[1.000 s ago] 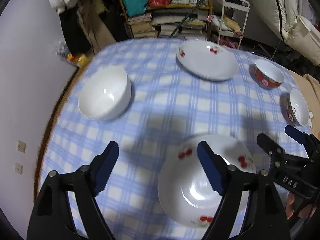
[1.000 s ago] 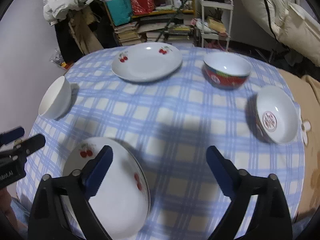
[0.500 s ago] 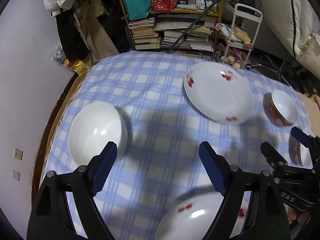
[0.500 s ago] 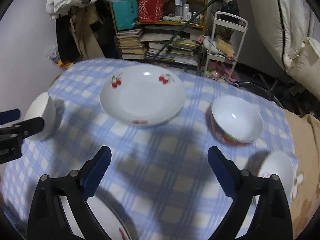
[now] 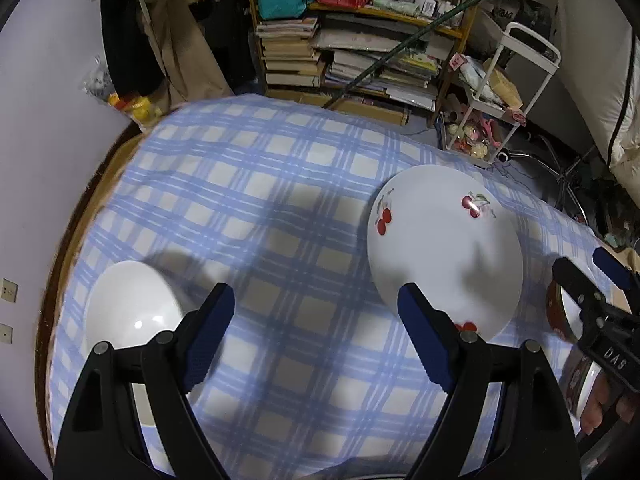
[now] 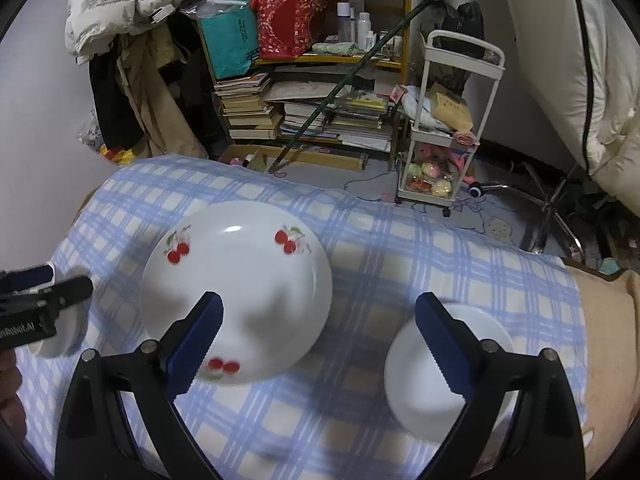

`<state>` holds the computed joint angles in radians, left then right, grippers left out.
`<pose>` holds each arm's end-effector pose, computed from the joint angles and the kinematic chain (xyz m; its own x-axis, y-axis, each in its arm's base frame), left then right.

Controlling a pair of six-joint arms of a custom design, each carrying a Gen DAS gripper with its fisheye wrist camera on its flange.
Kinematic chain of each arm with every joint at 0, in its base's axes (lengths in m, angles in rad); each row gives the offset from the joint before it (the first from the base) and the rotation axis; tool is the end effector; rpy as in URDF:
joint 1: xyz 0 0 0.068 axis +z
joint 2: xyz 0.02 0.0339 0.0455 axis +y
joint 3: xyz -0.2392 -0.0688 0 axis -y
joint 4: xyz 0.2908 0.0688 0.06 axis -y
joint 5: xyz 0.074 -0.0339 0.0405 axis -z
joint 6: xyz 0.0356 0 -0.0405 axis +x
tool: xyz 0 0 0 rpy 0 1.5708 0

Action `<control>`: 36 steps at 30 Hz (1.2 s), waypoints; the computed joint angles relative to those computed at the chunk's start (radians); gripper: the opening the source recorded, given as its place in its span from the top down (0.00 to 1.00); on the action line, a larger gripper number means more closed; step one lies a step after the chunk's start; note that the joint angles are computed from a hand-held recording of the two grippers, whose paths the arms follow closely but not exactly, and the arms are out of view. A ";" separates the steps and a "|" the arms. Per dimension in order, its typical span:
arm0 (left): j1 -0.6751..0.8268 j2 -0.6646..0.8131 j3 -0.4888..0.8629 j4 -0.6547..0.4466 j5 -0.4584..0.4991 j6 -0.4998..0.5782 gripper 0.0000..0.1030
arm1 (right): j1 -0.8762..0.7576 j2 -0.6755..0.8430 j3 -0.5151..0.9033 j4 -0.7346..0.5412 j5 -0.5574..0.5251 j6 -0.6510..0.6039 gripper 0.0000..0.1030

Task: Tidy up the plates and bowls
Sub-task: 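Move both tools toward another cherry plate lying on the table, then close both tools on the cherry plate rim and lift it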

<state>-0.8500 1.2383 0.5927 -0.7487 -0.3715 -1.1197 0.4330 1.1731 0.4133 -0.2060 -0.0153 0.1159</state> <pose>0.1609 -0.1636 0.1070 -0.8754 -0.2741 -0.3982 -0.2979 0.9546 -0.0022 0.2193 0.1020 0.0871 -0.7910 -0.2383 -0.5635 -0.3382 0.9378 0.0783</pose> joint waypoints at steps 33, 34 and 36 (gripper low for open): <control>0.175 0.400 0.139 0.280 0.234 0.183 0.87 | -0.117 0.718 0.466 -0.091 -0.228 -0.062 0.85; 0.172 0.391 0.137 0.264 0.232 0.179 0.87 | -0.117 0.706 0.456 -0.095 -0.236 -0.073 0.86; 0.174 0.360 0.119 0.250 0.237 0.166 0.87 | -0.099 0.670 0.427 -0.101 -0.227 -0.084 0.86</control>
<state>-0.6758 1.5983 0.7120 -0.4989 -0.1346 -0.9535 0.3337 1.8430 0.8407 -0.3070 -0.2420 0.0315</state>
